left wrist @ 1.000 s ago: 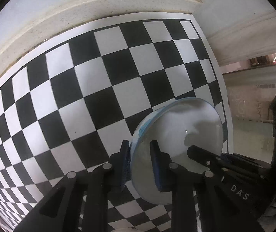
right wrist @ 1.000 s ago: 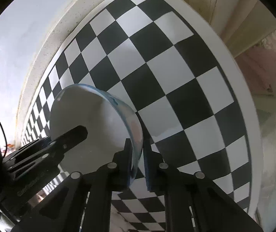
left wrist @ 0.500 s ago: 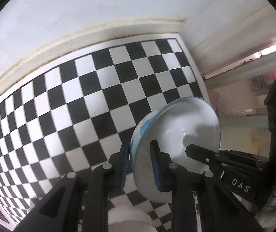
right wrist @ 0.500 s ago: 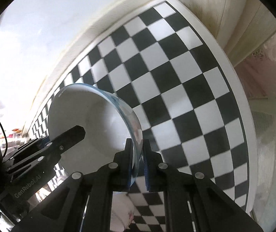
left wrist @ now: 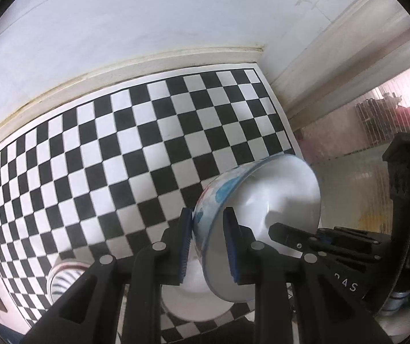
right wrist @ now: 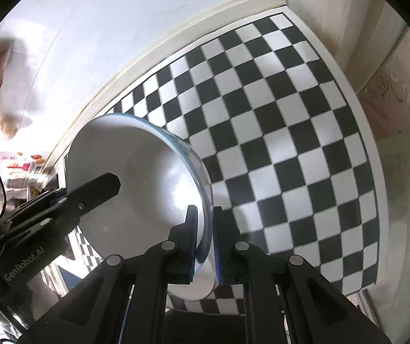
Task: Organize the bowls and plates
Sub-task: 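Carry the dotted bowl into the white bowl stack and open both grippers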
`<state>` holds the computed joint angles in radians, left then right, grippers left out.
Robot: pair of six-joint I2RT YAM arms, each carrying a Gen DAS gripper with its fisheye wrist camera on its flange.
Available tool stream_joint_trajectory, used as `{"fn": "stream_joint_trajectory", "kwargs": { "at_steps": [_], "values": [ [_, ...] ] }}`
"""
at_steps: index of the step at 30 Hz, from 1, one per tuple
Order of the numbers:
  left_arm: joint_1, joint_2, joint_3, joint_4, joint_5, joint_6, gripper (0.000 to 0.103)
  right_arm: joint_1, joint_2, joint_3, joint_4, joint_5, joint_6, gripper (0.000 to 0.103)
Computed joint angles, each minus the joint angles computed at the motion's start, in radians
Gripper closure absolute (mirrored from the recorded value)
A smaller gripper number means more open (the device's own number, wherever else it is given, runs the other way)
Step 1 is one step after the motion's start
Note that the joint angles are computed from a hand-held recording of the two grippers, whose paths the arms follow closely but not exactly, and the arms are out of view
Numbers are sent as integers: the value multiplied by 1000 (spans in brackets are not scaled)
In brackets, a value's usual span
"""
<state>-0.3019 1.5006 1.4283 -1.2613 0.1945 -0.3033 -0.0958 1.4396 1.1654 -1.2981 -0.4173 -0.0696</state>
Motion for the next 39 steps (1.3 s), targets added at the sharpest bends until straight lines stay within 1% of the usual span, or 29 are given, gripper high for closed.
{"fn": "stream_joint_trajectory", "kwargs": {
  "at_steps": [4, 8, 11, 16, 21, 25, 28, 32, 34, 39],
  "values": [
    [-16, -92, -83, -11, -12, -19, 83, 39, -94, -76, -8, -10, 29, 92],
    [-15, -173, -187, -14, -2, -30, 83, 75, -176, -161, -10, -14, 56, 92],
    [-16, -214, -256, -12, 2, -36, 83, 96, -212, -231, 5, -13, 66, 92],
    [-20, -253, -369, 11, 14, -54, 83, 135, -228, -341, 58, -5, 95, 92],
    [-28, -260, -463, 43, 10, -61, 83, 183, -212, -427, 146, 20, 133, 92],
    [-31, -257, -514, 67, 18, -69, 83, 238, -197, -460, 192, 49, 169, 92],
    [-35, -242, -523, 74, 19, -75, 83, 286, -194, -467, 208, 75, 201, 92],
    [-111, -227, -509, 72, -46, -122, 83, 357, -184, -461, 222, 117, 250, 92],
    [-121, -229, -514, 76, -59, -129, 83, 388, -172, -450, 220, 136, 273, 92],
    [-84, -234, -522, 70, -30, -116, 83, 433, -148, -430, 215, 157, 294, 89]
  ]
}}
